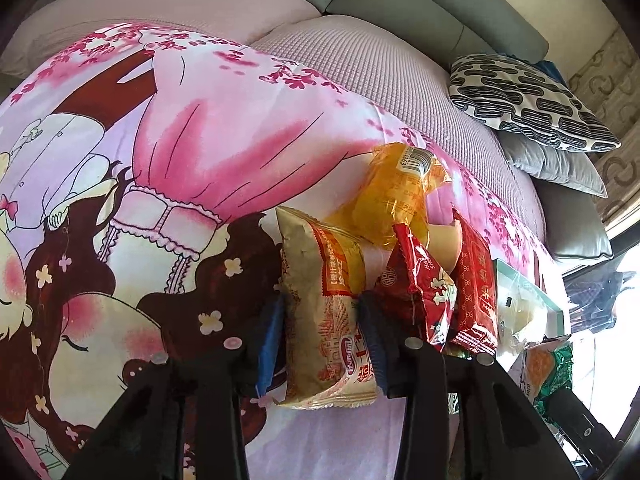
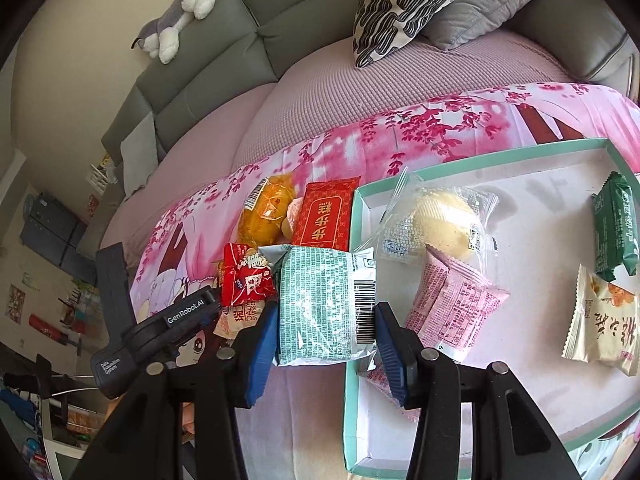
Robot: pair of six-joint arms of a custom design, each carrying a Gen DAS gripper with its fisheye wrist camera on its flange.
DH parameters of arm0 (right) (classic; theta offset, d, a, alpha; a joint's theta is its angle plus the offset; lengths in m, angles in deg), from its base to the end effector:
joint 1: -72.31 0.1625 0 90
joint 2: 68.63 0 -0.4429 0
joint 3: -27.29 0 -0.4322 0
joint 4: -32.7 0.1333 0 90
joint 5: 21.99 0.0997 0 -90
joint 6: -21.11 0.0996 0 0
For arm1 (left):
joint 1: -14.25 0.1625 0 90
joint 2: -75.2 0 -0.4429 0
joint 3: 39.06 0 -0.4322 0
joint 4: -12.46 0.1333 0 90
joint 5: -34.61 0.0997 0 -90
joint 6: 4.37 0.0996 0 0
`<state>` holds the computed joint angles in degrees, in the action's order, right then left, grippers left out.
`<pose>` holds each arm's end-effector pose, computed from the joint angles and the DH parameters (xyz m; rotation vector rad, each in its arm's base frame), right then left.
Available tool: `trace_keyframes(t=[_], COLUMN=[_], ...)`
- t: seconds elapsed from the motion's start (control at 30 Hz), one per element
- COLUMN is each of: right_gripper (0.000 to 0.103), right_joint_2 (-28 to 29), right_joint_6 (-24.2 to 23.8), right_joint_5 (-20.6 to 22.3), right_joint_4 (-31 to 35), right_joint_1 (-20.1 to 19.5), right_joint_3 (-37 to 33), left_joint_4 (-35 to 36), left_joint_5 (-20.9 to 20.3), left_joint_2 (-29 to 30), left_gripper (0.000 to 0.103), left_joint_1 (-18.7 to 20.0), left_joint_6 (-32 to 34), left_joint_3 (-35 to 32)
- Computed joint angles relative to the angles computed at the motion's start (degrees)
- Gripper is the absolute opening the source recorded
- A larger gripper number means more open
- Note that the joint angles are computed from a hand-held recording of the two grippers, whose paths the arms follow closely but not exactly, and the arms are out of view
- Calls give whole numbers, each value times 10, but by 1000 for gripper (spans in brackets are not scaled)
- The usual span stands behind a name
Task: Organize snacks
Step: 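Lift both packets and carry them toward the tray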
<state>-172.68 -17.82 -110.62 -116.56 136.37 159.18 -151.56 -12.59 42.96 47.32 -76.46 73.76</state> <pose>-0.0581 -0.4295 0.3573 0.3247 -2.7691 0.6798 -0.3395 -0.4609 -0.1116 -0.2842 2.5766 -0.8529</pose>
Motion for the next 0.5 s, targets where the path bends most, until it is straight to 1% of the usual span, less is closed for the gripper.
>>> trace_keyframes(t=[0.07, 0.2, 0.33, 0.5], right_gripper=[50, 50, 50, 50], right_joint_2=[-1, 0, -2, -1], right_joint_6=[0, 1, 2, 2], right_joint_5=[3, 6, 13, 15], right_joint_4=[2, 7, 11, 17], right_joint_1=[-2, -8, -14, -19], right_joint_3=[-1, -4, -8, -11], left_joint_4=[3, 16, 11, 26], left_joint_5=[2, 8, 9, 26], left_joint_2=[0, -1, -9, -27], left_gripper=[36, 32, 31, 30], left_joint_1=[-2, -7, -9, -17], left_joint_6=[-1, -9, -26, -58], left_joint_3=[-2, -5, 4, 20])
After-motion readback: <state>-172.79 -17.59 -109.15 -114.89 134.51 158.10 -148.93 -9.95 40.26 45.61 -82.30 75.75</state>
